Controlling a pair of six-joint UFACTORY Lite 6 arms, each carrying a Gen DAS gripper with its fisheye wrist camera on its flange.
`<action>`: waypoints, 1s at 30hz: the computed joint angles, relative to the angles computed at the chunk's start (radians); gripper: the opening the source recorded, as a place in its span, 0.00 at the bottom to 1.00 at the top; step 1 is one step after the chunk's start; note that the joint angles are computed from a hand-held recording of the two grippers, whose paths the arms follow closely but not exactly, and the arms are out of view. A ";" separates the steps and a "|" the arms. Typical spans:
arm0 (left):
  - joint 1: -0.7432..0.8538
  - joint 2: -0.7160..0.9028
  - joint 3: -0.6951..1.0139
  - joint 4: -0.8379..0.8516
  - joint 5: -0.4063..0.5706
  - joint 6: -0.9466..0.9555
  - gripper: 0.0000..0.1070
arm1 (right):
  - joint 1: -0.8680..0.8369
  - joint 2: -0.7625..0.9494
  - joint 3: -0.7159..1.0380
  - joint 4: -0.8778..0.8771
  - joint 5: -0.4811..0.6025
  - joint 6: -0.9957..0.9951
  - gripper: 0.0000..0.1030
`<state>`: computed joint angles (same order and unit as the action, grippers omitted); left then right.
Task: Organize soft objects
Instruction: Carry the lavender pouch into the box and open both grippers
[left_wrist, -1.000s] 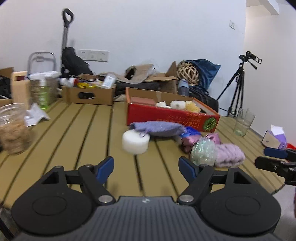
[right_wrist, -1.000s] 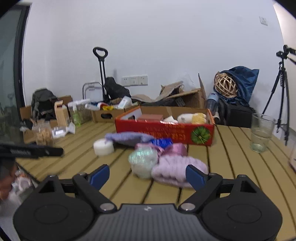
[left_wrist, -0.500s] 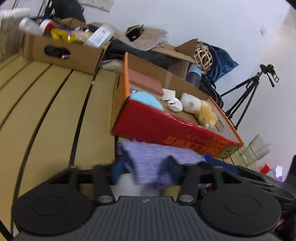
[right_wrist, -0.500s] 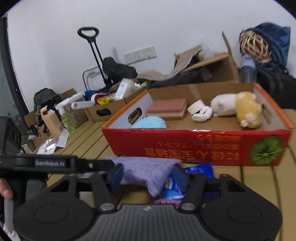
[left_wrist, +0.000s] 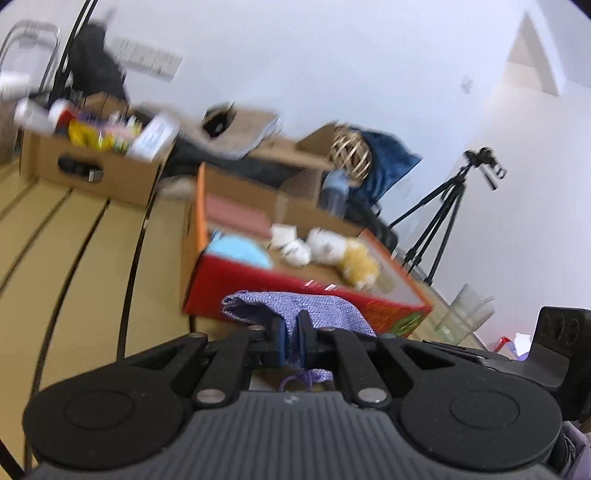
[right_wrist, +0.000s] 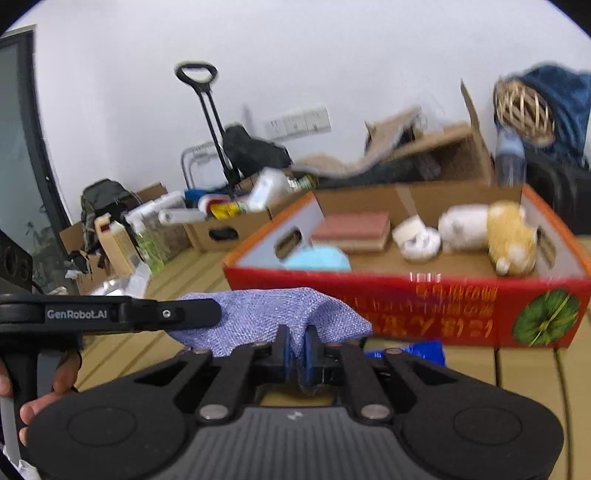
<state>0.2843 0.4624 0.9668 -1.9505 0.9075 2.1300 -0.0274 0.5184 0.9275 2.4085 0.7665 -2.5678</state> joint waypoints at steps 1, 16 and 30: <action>0.003 -0.063 -0.062 -0.028 0.022 0.043 0.07 | 0.002 -0.048 -0.046 0.019 0.013 -0.025 0.07; -0.108 -0.848 -0.656 0.026 0.106 -0.073 0.07 | -0.509 -1.050 -0.748 -0.545 0.156 0.325 0.06; -0.520 0.128 0.536 0.109 -0.437 -0.391 0.07 | -0.355 -0.243 0.081 -0.312 -0.075 0.178 0.06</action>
